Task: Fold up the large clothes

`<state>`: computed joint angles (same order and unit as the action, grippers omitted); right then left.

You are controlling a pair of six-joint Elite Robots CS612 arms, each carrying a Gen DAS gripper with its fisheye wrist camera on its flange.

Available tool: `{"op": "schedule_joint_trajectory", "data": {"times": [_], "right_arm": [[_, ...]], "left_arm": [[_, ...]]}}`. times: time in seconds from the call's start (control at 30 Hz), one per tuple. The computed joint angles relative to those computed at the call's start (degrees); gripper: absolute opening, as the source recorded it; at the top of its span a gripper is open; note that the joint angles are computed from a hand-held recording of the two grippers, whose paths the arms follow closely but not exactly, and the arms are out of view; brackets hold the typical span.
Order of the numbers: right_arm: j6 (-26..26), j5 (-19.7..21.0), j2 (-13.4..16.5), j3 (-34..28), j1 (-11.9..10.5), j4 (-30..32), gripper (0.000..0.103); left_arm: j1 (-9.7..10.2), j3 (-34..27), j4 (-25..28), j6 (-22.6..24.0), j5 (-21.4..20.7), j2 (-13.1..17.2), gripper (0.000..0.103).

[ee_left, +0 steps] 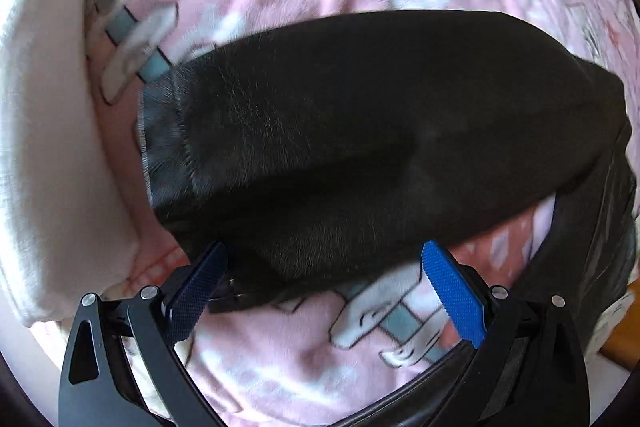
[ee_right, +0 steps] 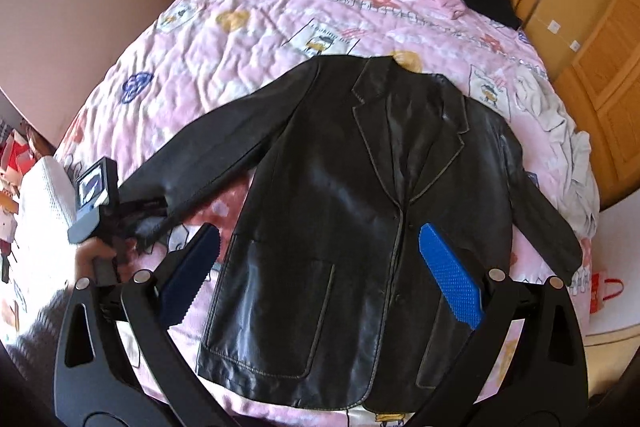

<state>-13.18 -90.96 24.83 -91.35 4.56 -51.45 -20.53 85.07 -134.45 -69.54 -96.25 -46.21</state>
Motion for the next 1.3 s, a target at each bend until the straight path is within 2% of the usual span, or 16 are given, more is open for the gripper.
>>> {"op": "schedule_joint_trajectory", "data": {"times": [0.07,0.2,0.3,0.33,0.4,0.43,0.5,0.63,0.77,0.8,0.83,0.93,1.03,1.17,1.23,1.3], "right_arm": [[-0.36,-0.14,0.0,0.12,0.09,0.55,0.097],[-1.03,-0.02,0.03,0.65,0.21,1.16,0.097],[-0.19,-0.23,0.15,1.46,0.54,0.45,0.097],[0.34,0.0,0.11,1.68,0.62,0.34,0.097],[1.45,0.35,0.02,2.0,0.85,-0.24,0.097],[1.64,0.47,-0.02,2.02,0.98,-0.43,0.097],[1.71,0.78,-0.1,2.01,1.29,-0.98,0.097],[0.78,2.26,0.18,1.29,1.68,-1.44,0.097],[0.75,3.99,0.83,0.2,1.61,-1.09,0.097],[0.77,4.61,1.11,-0.21,1.45,-0.76,0.097],[0.69,4.97,1.31,-0.4,1.41,-0.45,0.097],[-0.62,6.55,2.04,-0.39,1.22,0.09,0.097],[-3.84,10.5,3.4,0.69,1.43,-1.95,0.097],[-8.2,14.29,5.72,4.83,2.86,-7.72,0.097],[-9.92,18.94,6.18,7.97,3.13,-7.97,0.097],[-12.26,24.07,6.13,11.47,3.15,-6.0,0.097]], "left_arm": [[0.64,0.08,-1.1,-1.04,-1.24,0.49,0.095],[0.87,0.01,-3.04,-0.26,0.79,0.38,0.094],[0.34,-0.45,-4.14,4.46,3.5,0.43,0.073],[0.28,-1.12,-3.51,6.75,3.24,0.87,0.058],[-0.03,-2.83,0.35,9.25,4.39,1.47,0.036],[-0.21,-3.33,1.04,10.32,5.09,1.67,0.03],[-0.23,-3.56,0.37,12.37,4.15,1.71,0.021],[-0.55,-3.52,1.1,12.38,5.21,1.14,0.019],[-0.41,-0.79,-0.32,10.6,5.51,-1.03,0.022],[-0.36,0.32,-2.25,10.45,5.42,-1.47,0.028],[-0.43,1.5,-3.58,10.46,5.96,-2.06,0.043],[-0.44,3.51,-7.1,8.14,6.7,-2.37,0.072],[-0.42,5.71,-12.01,7.23,6.44,-2.14,0.087],[-1.29,5.97,-11.3,8.13,9.52,-2.55,0.087],[-1.4,7.28,-13.3,5.77,9.9,-3.22,0.088],[-1.05,9.93,-18.81,1.82,8.95,-4.19,0.091]]}}
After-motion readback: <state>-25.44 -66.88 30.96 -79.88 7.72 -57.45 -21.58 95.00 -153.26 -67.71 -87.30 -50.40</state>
